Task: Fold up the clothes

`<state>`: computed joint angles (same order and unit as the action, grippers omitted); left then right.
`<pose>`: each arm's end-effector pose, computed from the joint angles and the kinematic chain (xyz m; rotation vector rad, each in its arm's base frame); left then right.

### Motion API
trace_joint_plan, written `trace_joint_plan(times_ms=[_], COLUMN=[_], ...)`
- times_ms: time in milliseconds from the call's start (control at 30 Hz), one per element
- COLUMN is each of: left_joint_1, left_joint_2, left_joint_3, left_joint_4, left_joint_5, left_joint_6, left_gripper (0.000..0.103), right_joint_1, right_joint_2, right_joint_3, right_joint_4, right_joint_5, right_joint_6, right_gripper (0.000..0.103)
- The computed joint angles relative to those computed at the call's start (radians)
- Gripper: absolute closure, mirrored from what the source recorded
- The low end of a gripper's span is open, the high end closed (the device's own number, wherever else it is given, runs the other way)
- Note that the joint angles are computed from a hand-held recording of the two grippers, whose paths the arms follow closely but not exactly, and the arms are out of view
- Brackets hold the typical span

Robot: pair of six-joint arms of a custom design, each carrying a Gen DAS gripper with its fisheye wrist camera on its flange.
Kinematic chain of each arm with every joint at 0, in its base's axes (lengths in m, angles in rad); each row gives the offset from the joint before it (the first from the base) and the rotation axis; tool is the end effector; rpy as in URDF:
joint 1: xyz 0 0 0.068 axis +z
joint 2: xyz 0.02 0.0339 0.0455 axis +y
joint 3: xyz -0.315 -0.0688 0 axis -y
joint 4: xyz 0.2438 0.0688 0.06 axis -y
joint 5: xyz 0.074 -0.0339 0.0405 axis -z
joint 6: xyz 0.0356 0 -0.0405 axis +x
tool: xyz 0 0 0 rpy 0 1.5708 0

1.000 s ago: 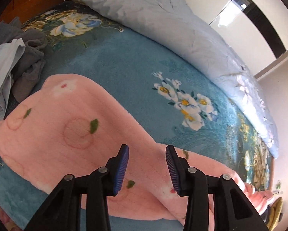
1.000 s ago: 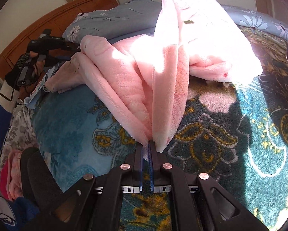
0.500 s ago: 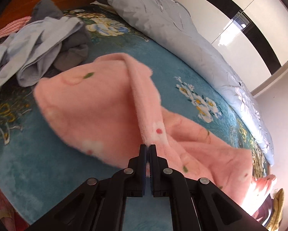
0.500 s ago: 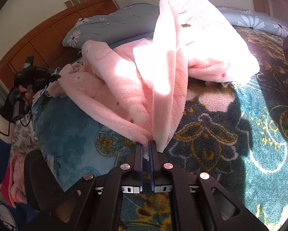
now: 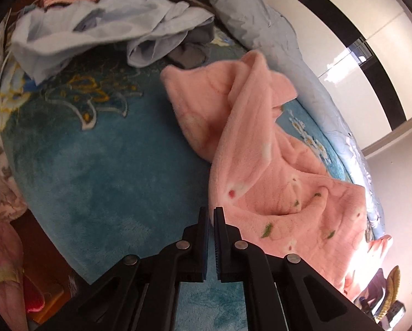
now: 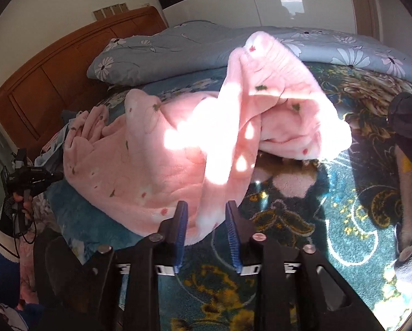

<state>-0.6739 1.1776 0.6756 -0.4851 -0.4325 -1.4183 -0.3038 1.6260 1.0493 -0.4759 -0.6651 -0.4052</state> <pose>0.1660 -0.1135 0.2510 -1.0460 2.2327 -0.3689 0.3167 -0.0763 0.2568 -0.3385 2.3679 0.5524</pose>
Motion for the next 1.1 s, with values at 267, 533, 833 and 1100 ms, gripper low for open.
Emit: trace_joint_plan(times_ms=[267,533,833,1100], left_joint_1=[0.096,0.22,0.262,0.339], left_joint_2=[0.07,0.121,0.151,0.355], left_joint_3=[0.302,0.369,0.386,0.499], left_joint_4=[-0.174,-0.132,-0.094,-0.065], left_joint_5=[-0.122,-0.049,-0.015,0.132], left_joint_6=[0.279,0.425,0.525,0.622], left_gripper=[0.052,0.051,0.049,0.048], right_joint_1=[0.117,0.155,-0.047,-0.121], right_joint_2=[0.222,0.427,0.091,0.016], right_joint_3=[0.284,0.595,0.444,0.125], right_joint_4=[0.139,0.014,0.171,-0.024], right_joint_5=[0.015,0.112,0.042,0.22], right_joint_6=[0.377,0.524,0.469,0.155], right_gripper=[0.054,0.091,0.096,0.095])
